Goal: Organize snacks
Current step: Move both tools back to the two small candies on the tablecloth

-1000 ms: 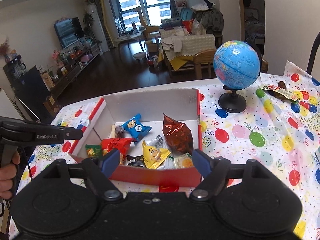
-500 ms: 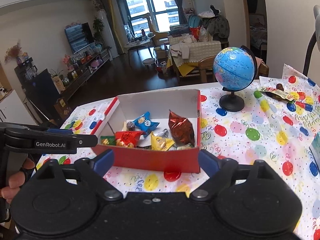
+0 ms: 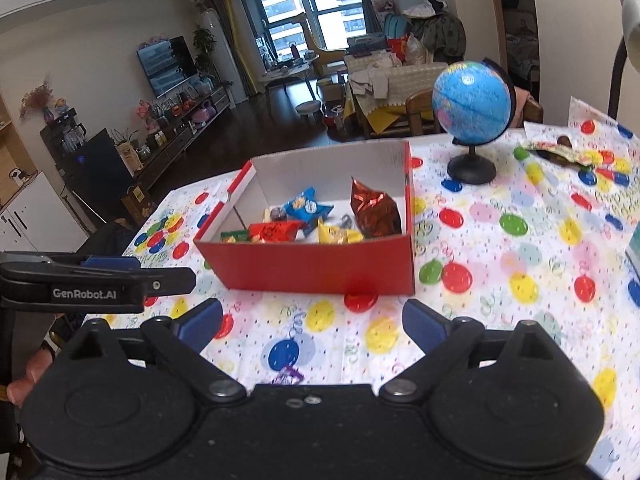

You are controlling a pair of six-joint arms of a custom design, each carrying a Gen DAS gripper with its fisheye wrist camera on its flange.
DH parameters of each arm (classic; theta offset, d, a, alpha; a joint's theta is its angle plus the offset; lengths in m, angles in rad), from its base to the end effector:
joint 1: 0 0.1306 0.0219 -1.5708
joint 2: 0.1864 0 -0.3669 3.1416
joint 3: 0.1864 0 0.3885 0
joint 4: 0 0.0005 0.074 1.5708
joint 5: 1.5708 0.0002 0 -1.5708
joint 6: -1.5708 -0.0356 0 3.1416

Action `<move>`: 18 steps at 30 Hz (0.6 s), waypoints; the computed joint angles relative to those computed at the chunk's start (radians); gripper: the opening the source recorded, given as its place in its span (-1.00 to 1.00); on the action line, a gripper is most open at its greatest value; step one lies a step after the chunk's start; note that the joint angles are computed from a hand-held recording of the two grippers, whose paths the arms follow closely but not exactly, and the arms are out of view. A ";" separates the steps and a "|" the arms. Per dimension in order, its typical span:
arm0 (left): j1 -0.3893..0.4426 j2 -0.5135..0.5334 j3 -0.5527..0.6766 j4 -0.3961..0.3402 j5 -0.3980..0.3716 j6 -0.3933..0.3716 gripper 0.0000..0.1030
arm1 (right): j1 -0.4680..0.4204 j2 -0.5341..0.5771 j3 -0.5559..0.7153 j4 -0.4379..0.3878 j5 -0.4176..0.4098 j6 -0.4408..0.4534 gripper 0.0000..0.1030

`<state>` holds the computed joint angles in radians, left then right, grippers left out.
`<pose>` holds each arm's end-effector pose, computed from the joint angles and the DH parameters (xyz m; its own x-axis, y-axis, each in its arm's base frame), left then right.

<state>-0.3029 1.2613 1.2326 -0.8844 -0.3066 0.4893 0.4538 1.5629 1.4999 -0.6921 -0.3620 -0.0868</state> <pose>0.4144 -0.1188 0.3980 -0.7176 -0.2452 -0.6518 -0.2594 0.9627 -0.0765 0.4915 0.2532 0.3935 -0.6693 -0.2362 -0.7044 -0.5859 0.7508 0.3049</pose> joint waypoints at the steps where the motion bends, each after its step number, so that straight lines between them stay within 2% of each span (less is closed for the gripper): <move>1: -0.001 -0.008 -0.013 0.008 0.003 0.004 0.79 | 0.000 -0.003 -0.008 0.000 0.000 -0.002 0.88; 4: -0.001 -0.023 -0.045 0.016 0.028 0.014 0.91 | 0.001 -0.008 -0.029 0.003 0.005 -0.012 0.98; 12: -0.010 -0.031 -0.114 0.009 0.024 0.047 0.92 | 0.006 -0.002 -0.063 0.002 0.027 -0.047 0.98; 18: -0.010 -0.024 -0.159 -0.001 0.032 0.068 0.92 | 0.015 0.029 -0.060 -0.031 0.041 -0.079 0.98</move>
